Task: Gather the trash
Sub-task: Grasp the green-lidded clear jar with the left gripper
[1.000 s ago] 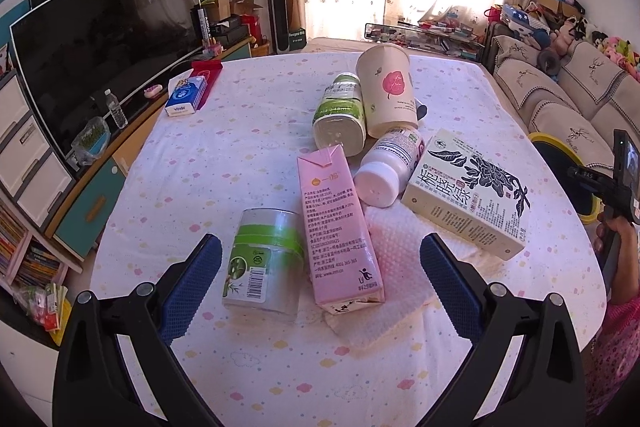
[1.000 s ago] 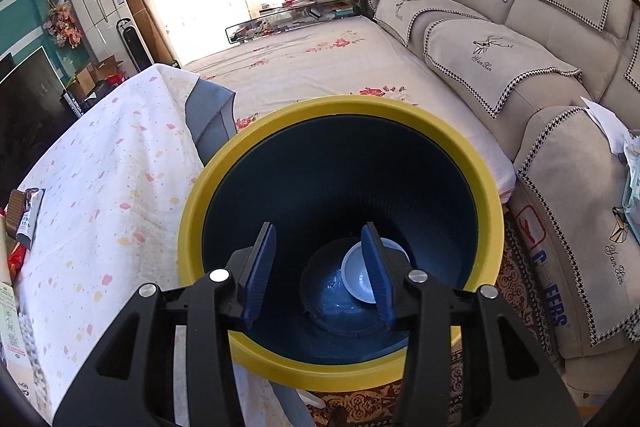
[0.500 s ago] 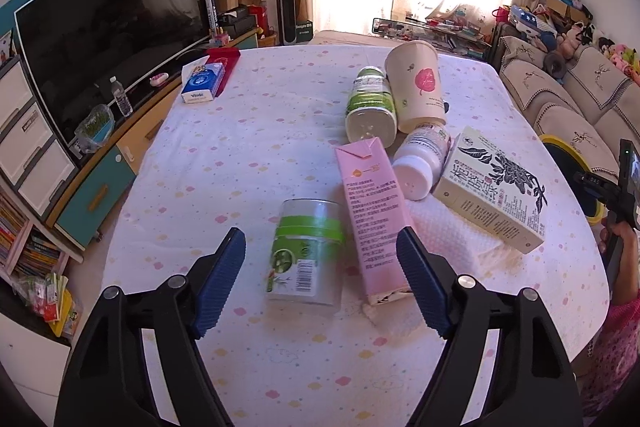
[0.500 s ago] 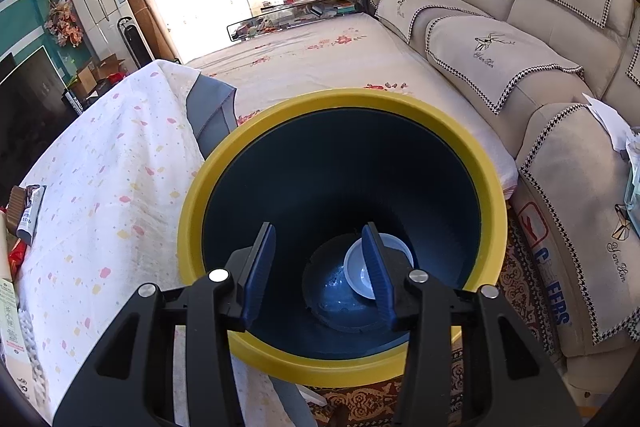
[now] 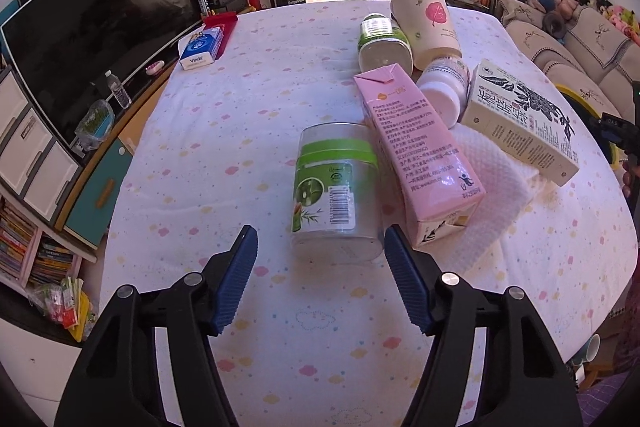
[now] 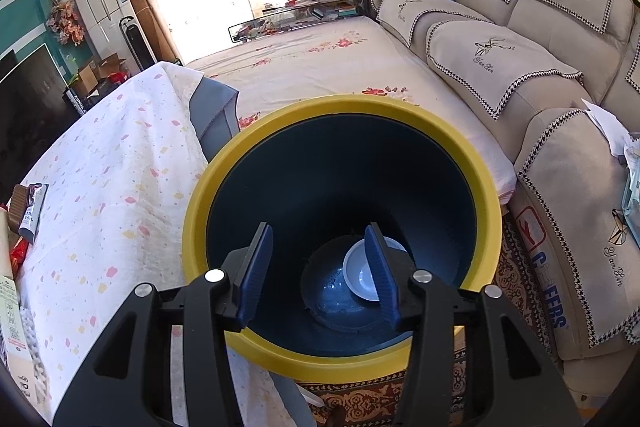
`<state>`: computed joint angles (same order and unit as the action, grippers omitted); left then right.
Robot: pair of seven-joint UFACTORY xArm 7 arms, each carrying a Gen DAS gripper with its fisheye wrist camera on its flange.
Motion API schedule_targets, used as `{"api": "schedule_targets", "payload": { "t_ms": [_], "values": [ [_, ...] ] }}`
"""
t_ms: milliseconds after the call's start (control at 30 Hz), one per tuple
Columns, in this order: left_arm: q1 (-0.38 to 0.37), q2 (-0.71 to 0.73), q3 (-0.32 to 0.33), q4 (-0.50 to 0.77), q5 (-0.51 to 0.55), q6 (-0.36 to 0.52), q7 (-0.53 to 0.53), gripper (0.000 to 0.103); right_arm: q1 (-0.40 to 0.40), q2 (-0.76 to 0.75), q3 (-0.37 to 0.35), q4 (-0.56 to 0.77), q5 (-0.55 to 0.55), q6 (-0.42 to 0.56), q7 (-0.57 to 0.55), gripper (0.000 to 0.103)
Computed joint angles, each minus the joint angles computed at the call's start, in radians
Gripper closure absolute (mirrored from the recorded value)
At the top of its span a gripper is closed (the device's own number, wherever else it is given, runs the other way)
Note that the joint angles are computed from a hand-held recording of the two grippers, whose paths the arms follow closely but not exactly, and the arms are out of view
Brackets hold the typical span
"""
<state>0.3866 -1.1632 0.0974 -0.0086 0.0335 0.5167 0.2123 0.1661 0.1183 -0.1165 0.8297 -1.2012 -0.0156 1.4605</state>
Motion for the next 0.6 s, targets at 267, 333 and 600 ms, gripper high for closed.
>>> {"api": "schedule_targets", "payload": {
  "t_ms": [267,333,600],
  "values": [
    [-0.050,0.230,0.023,0.050,-0.034,-0.165,0.003,0.042,0.013,0.004,0.008,0.007,0.012,0.008,-0.020,0.057],
    [-0.057,0.272,0.031,0.061,-0.045,-0.184,0.002,0.051,0.016,0.007,0.008,0.008,0.016,0.011,-0.027,0.057],
    [-0.001,0.233,0.032,0.048,-0.049,-0.179,0.002,0.054,0.028,0.006,-0.005,0.012,-0.022,0.012,0.001,0.057]
  ]
}}
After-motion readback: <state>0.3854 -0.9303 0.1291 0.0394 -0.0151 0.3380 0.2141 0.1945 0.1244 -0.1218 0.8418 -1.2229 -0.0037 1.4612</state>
